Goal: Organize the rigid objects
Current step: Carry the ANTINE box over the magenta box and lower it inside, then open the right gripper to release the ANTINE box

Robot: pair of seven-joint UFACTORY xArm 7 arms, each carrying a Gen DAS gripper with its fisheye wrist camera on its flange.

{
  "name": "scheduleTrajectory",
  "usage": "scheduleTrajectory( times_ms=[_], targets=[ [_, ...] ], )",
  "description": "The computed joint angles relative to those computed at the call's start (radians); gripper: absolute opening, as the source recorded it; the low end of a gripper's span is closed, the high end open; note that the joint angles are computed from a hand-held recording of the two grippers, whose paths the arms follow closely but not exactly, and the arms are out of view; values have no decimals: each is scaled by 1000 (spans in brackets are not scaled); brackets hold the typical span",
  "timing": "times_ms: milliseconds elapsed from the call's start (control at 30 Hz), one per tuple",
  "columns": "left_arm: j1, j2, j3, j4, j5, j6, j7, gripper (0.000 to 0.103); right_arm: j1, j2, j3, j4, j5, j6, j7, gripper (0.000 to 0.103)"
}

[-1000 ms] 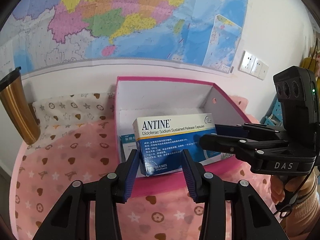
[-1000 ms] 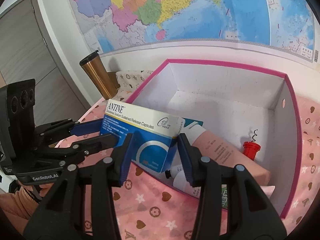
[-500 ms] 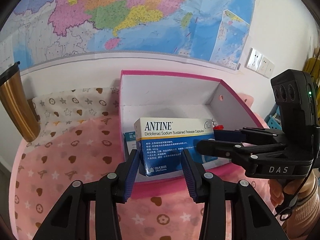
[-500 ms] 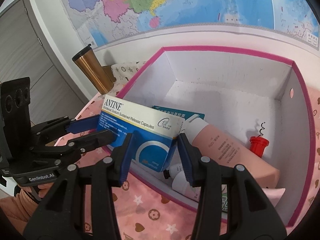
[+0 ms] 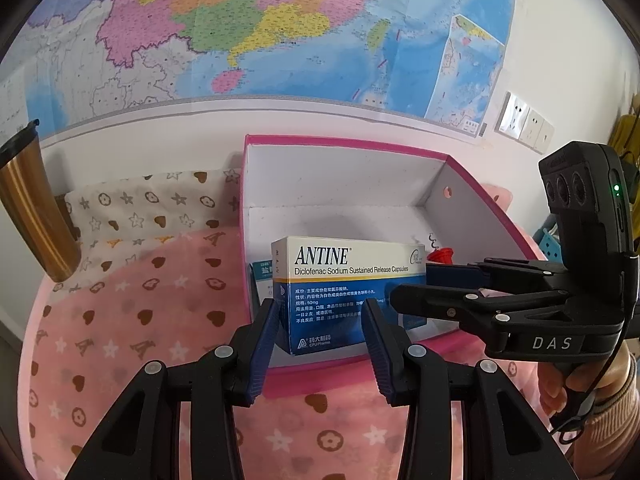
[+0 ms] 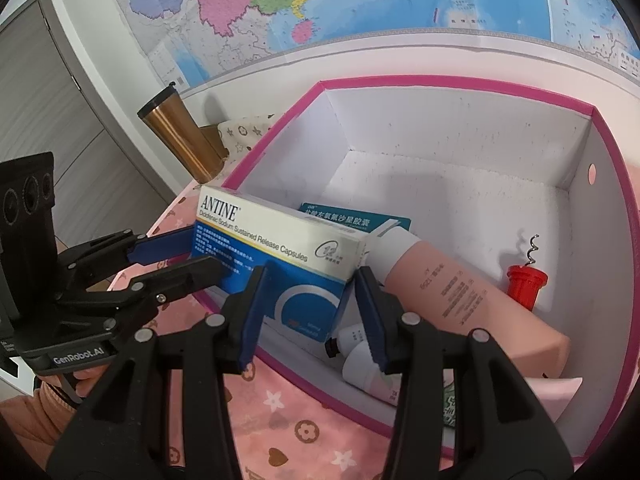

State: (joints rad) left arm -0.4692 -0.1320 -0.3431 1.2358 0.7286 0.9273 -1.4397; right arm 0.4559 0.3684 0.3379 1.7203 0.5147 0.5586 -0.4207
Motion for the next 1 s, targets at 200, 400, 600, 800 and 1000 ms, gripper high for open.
scheduleTrajectory(
  times_ms=[200, 400, 600, 800, 1000],
  targets=[
    [0, 5, 4, 2, 3, -5, 7, 43, 3, 2, -2, 2, -7, -4, 9, 48],
    [-1, 9, 4, 9, 3, 4, 10, 43, 4, 1, -2, 1, -12, -7, 16, 48],
    [-4, 26, 10, 29, 3, 20, 21, 43, 4, 3, -5, 5, -20, 2, 27, 48],
    [-18, 53, 17, 62, 20, 67, 22, 45, 19, 26, -18, 39, -55, 20, 67, 48],
    [-35, 58, 23, 68, 40, 90, 3, 51, 12, 12, -10, 9, -46, -26, 68, 51]
  ],
)
